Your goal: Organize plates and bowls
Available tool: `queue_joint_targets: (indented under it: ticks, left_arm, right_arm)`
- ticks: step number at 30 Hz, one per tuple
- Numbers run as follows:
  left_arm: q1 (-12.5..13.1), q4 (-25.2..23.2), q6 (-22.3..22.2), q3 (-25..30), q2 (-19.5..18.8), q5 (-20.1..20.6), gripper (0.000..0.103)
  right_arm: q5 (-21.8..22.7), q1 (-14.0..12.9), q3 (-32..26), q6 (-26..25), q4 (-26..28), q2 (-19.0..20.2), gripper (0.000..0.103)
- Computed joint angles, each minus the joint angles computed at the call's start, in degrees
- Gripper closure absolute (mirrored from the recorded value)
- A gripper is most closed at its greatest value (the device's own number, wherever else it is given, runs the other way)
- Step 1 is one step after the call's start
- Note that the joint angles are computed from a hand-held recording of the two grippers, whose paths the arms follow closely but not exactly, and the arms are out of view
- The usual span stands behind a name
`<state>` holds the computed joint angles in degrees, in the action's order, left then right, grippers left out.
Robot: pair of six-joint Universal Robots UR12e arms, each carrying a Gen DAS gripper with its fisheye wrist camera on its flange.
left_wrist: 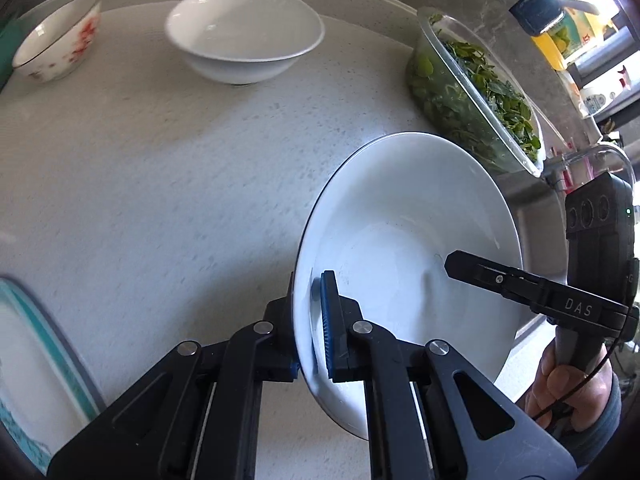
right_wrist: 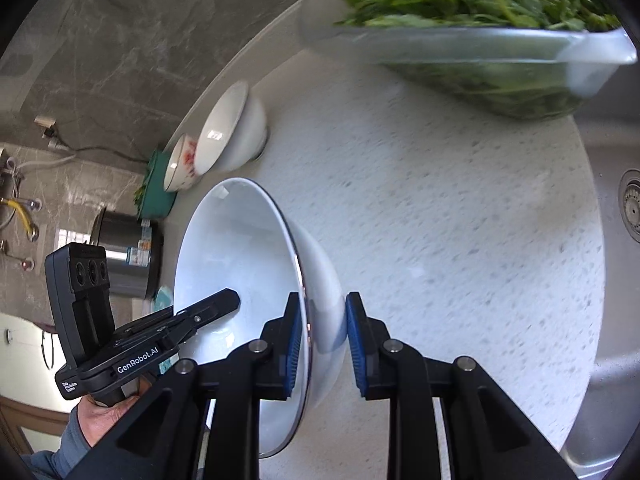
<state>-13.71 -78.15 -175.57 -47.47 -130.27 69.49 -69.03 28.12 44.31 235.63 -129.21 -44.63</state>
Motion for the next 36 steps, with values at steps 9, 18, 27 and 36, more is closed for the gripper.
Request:
queue_joint_targets:
  ticks: [9, 18, 27, 36]
  left_arm:
    - [1.17, 5.60, -1.89, -10.77, 5.72, 2.63, 0.096]
    - [0.68, 6.91, -2.17, -12.29, 5.66, 3.96, 0.094]
    - [0.46, 9.34, -2.38, -12.49, 5.88, 4.78, 0.076]
    - [2.51, 10.98, -2.12, -8.26, 7.02, 0.97, 0.016]
  right_arm:
    - [3.16, 1.36, -4.08, -3.51, 5.52, 2.51, 0.074]
    - [2.10, 2.15, -5.51, -5.49, 7.10, 3.51, 0.073]
    - [1.52, 2.54, -7.02, -7.58, 7.14, 4.24, 0.058]
    - [-3.16, 2.03, -5.02, -8.47, 5.98, 1.57, 0.041]
